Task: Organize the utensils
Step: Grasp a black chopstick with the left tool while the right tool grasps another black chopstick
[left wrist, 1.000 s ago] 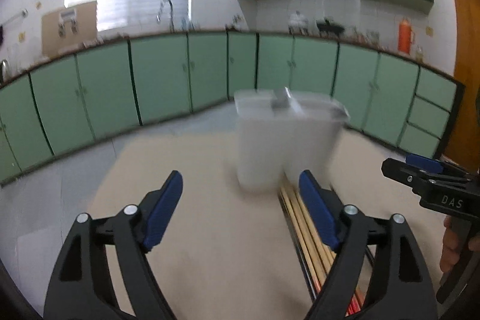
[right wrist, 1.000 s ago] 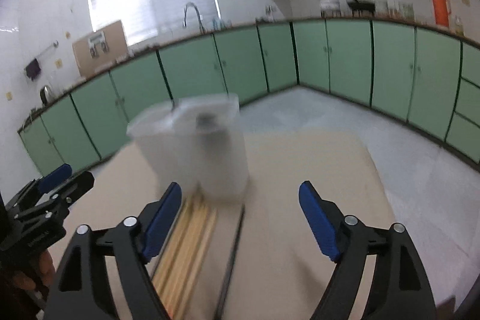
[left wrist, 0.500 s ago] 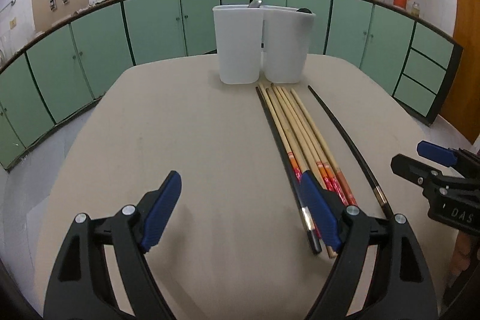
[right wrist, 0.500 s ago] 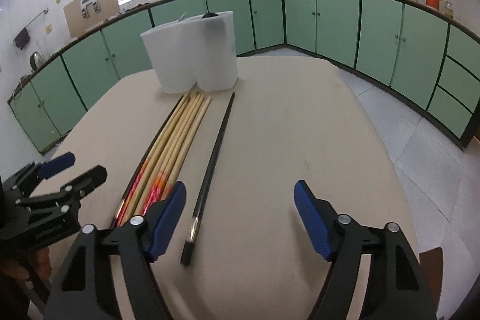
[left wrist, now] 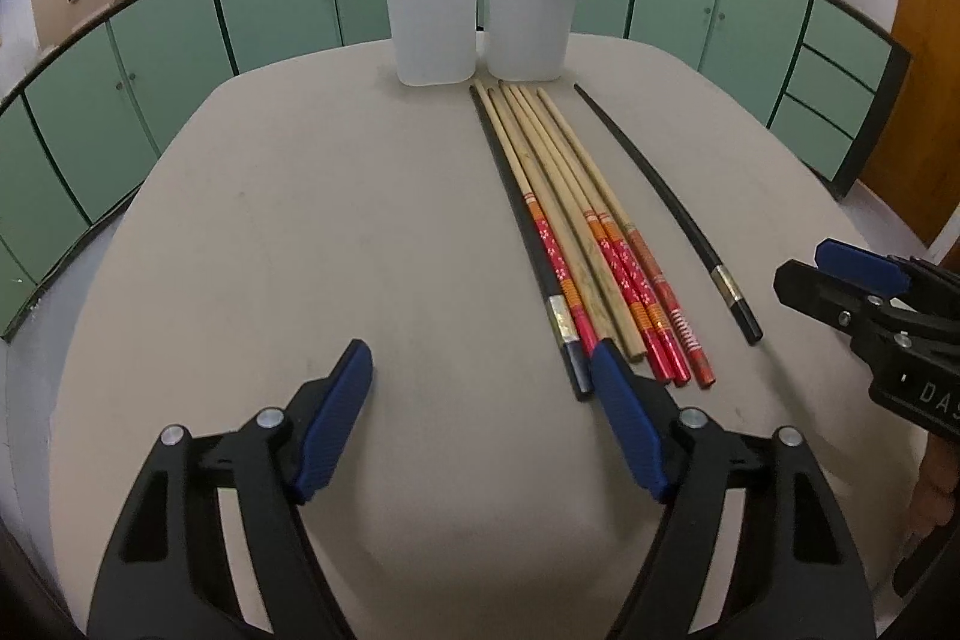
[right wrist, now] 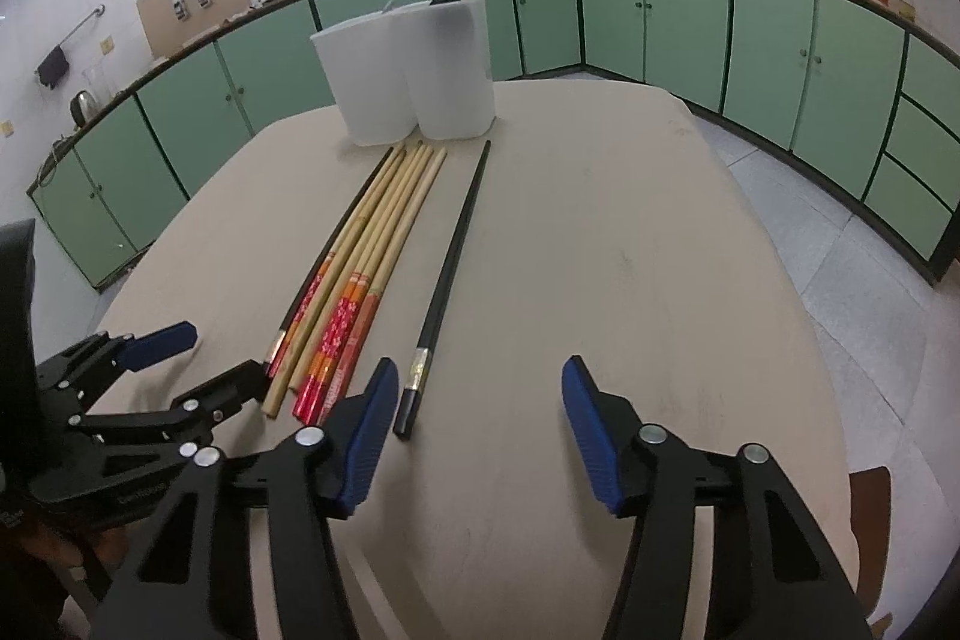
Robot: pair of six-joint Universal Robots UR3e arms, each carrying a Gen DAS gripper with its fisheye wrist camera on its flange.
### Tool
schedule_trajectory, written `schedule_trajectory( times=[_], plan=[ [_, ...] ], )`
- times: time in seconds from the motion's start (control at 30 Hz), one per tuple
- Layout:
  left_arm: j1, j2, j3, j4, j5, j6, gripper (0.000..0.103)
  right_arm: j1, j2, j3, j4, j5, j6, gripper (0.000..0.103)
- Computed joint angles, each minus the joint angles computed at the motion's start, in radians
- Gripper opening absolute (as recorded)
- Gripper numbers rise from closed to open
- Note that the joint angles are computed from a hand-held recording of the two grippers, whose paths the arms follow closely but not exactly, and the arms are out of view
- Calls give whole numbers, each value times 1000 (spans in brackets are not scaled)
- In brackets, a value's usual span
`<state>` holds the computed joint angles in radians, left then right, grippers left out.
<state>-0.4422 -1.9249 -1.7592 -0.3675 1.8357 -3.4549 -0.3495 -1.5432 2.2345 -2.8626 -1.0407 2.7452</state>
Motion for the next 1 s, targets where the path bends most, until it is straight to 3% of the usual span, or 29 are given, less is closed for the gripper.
schedule_trajectory(
  times=[0.23,0.43,0.77,1.0],
  plan=[
    [3,23,-28,3,10,-14,62,-2,-21,29,31,14,-33,46],
    [15,40,-41,-10,-1,-18,60,12,-25,44,54,19,-63,39],
    [-1,31,-33,-16,14,-29,55,59,2,62,-33,-23,-44,29],
    [-8,36,-39,-13,16,-33,39,96,44,62,-119,-58,-9,17]
  ],
)
